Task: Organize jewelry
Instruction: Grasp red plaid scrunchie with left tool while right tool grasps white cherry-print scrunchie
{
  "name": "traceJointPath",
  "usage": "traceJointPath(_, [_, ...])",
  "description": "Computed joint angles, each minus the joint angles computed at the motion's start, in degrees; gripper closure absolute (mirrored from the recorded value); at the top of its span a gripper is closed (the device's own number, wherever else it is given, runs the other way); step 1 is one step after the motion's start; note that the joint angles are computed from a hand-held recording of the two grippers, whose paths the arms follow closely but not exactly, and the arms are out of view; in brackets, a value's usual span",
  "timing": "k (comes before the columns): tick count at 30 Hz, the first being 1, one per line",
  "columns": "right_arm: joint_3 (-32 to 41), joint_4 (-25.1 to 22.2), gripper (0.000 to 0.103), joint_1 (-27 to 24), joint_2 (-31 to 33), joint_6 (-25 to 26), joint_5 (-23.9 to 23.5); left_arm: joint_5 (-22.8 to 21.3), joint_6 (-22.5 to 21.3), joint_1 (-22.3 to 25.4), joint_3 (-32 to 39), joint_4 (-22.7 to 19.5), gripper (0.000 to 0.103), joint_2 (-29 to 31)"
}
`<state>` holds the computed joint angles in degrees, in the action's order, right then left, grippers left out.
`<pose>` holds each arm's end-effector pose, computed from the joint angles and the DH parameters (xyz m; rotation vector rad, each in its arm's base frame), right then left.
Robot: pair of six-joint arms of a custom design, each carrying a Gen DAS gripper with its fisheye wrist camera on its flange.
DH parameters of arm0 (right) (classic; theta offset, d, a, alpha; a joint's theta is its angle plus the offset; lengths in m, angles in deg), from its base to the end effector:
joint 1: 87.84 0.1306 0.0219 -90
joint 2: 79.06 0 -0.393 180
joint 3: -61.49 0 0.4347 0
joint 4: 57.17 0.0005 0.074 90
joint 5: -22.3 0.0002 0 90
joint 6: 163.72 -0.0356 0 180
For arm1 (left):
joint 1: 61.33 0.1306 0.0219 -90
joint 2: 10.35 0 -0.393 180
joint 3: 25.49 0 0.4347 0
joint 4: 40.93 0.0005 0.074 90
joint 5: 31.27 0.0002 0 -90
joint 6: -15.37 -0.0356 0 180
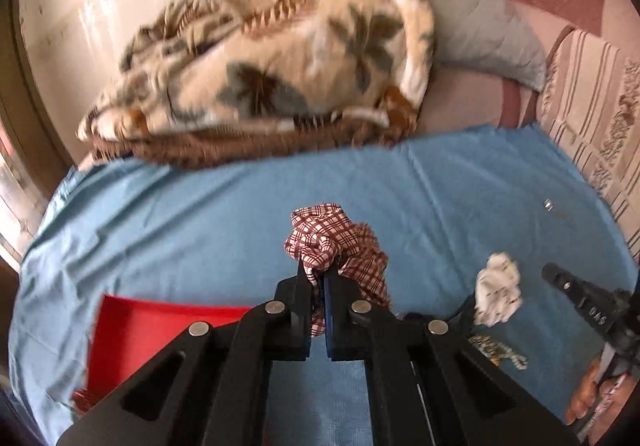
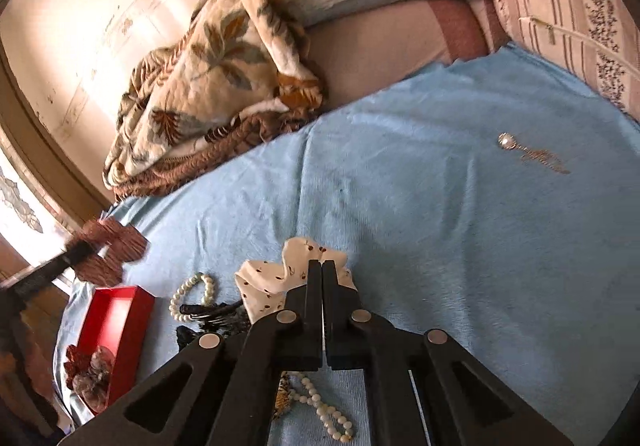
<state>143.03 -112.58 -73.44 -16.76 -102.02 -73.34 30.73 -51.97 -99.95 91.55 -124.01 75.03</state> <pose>0.3265 0.0869 0.5571 0.2162 2.2379 0.5185 0.3428 -0.2531 0.6679 0.1219 2.3309 0.0840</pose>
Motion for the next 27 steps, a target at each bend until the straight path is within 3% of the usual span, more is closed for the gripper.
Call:
traceJointPath(5, [0.0, 0.59, 0.101, 0.52, -2.3, 1.42, 0.64, -0.7, 0.11, -2.08, 1.68, -1.13, 0.099, -1.02])
traceJointPath(7, [-0.54, 0.95, 0.092, 0.1, -2.05, 0.72, -0.24, -0.91, 0.79, -2.96, 0.56, -1.26, 0.099, -1.64])
traceJointPath(9, [-0.99, 0.59, 0.019, -0.84, -0.97, -0.6, -2.21, -0.46, 2.03, -3.61, -1.12, -1.67, 0.099, -2.55])
traceJointPath(10, [-1.67, 1.43, 0.015, -0.88, -0.61, -1.6, -1.75, -0.17, 2.81, -3.83, -1.97, -2.03, 0.099, -2.94])
traceJointPath(13, [-1.52, 1.76, 0.016, -0.5, 1.31, -1.47, -2.1, 1.51, 4.87, -3.69, -4.8, -2.14, 0.099, -3.8])
traceJointPath(17, [-0.87, 1.33, 0.019, 1.62, 4.54, 2.93, -1.06, 3.24, 6.25, -3.03, -7.75, -2.03, 0.099, -4.35])
traceJointPath(19, [-0.6, -0.42, 0.065, 1.71, 6.01, 3.98, -1.46, 3.85, 6.76, -2.73, -8.82, -2.21, 0.099, -4.59])
traceJointPath(20, [-0.13, -2.09, 0.096, 1.24, 7.03, 3.91, -3.15, 4.42, 7.27, -2.52, -9.39, -2.19, 0.099, -4.94])
traceJointPath(27, [-1.06, 0.12, 0.096, 1.97, 0.65, 0.34, 0.87, 4.48, 8.93, -2.4, -11.06, -1.58, 0.099, -8.69])
